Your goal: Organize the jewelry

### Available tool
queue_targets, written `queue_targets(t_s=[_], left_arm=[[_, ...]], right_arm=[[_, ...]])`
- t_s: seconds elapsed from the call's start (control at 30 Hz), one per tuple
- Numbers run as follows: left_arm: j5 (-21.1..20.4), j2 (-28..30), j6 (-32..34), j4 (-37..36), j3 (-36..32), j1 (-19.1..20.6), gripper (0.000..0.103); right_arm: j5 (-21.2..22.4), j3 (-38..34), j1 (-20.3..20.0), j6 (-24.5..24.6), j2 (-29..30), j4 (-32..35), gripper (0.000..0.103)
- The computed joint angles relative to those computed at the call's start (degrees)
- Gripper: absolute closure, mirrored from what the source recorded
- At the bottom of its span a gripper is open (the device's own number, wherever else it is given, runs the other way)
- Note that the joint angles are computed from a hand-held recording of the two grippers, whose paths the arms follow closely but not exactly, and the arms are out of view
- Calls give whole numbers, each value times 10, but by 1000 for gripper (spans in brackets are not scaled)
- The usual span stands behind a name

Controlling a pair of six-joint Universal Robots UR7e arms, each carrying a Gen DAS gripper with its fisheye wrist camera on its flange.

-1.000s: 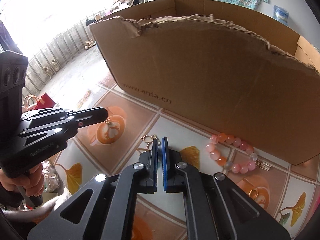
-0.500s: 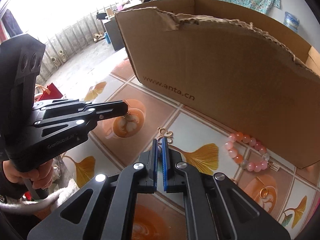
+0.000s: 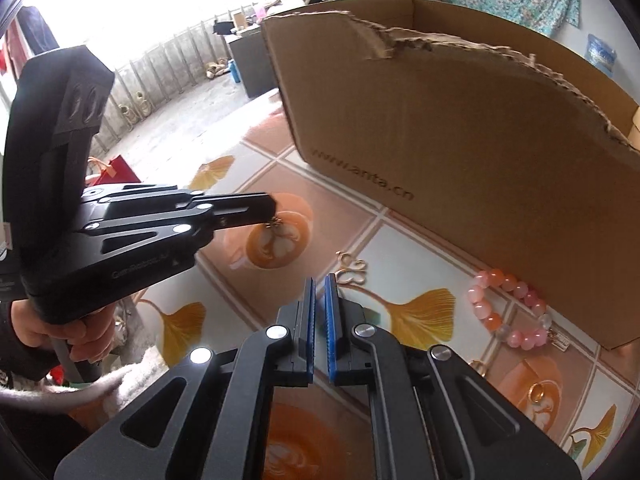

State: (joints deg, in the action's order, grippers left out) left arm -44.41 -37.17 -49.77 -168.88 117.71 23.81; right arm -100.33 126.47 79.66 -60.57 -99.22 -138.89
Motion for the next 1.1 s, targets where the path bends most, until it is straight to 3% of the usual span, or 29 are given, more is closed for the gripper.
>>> queue_targets(t_s=[0.1,0.27,0.33,0.47,0.6,0.67,0.73,1.1], left_arm=[[0,0,1,1,-1,0,103],[0,1,1,0,-1,0,103],[0,1,1,0,-1,0,103],[-1,1,2,-1,-2,1,103],[-1,2,5,-2,-2,1,103],[-1,2,4,-5,-1,1,103],[-1,2,5,-7,0,1,103],[-2,1,7,-6,0,1,103]], right_arm=[[7,-2,-4,-8,0,-10,96],[13,-11,-15,-39,-1,-26,71],[11,-18,-11,-69,9,-25,68],[-2,-27,-2,-113,25,-3,68],[-6,-55,2,-125,34,43,69],[-15,-62,7,-129,42,40,78],[-20,-75,19,-107,57,49,88],[-13,-65,10,-85,47,41,89]])
